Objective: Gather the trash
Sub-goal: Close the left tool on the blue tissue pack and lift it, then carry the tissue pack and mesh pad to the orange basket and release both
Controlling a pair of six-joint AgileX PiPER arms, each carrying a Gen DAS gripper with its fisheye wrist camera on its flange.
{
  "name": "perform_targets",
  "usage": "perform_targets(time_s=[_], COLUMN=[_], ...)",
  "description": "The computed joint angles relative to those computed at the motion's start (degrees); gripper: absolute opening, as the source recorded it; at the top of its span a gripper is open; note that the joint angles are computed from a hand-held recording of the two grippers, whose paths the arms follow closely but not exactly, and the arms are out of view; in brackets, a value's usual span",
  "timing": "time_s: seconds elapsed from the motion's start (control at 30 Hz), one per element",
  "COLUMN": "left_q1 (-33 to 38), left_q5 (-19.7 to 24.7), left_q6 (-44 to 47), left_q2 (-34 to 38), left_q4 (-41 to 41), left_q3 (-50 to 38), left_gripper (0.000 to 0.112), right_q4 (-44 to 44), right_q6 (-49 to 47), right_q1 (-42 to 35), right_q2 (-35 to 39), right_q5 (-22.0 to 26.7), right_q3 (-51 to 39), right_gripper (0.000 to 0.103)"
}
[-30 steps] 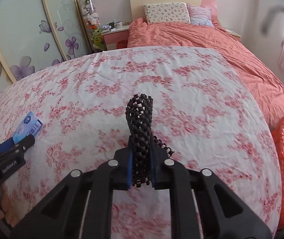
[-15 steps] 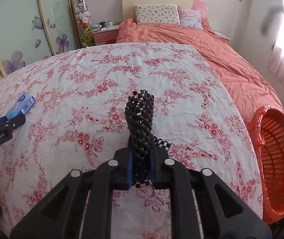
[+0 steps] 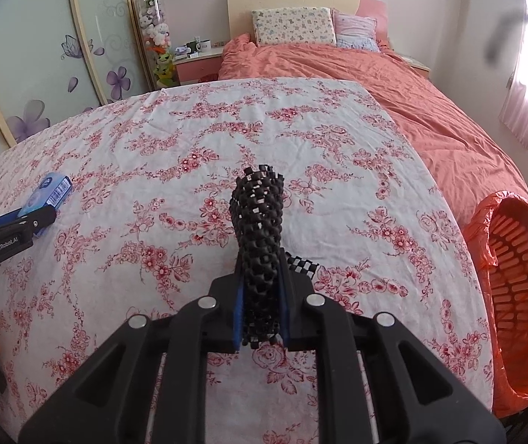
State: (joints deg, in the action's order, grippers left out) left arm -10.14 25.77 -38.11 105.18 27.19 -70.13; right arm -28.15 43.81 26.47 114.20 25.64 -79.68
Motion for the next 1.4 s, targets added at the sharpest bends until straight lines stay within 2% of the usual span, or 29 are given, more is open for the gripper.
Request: perform_targets(time_s=[0.2, 0.27, 0.5, 0.63, 1.13, 1.33, 1.4], left_q1=[-0.05, -0.25, -2.32, -4.04, -15.26, -21.0, -23.65], left_q5=[-0.03, -0.36, -0.62, 0.43, 7.77, 8.75, 8.99], left_q6=[-0.37, -0.82, -7.51, -11.85, -18.64, -18.37, -18.33], left_q2=[-0.13, -0.51, -2.86, -4.44, -13.96, -16.46, -16.63], left_q4=[0.44, 1.01, 7.17, 11.42, 16.09, 14.06, 13.81], left_q3=[0.24, 0.77, 4.24, 5.44, 6.86, 5.85, 4.8], left_gripper=[0.066, 0.059, 0.055, 0.054, 0.054, 0.054, 0.054], right_q4=[0.43, 0.07, 0.05, -1.69, -10.58, -7.04, -3.01], right_q6=[-0.3, -0.01, 0.23, 2.64, 11.36, 8.02, 3.89], right_q1=[-0.04, 0.09, -0.22, -0.25, -0.52, -4.22, -6.58], right_q2=[-0.07, -0.09, -2.95, -6.63, -25.64, -33.75, -36.67], right_q5=[-0.09, 0.02, -1.41, -2.37, -2.04, -3.64, -4.34], right_q3=[0.04, 0.05, 3.43, 6.93, 20.43, 25.99, 27.83], right_gripper=[0.015, 0.015, 0.012, 0.012, 0.012, 0.012, 0.012])
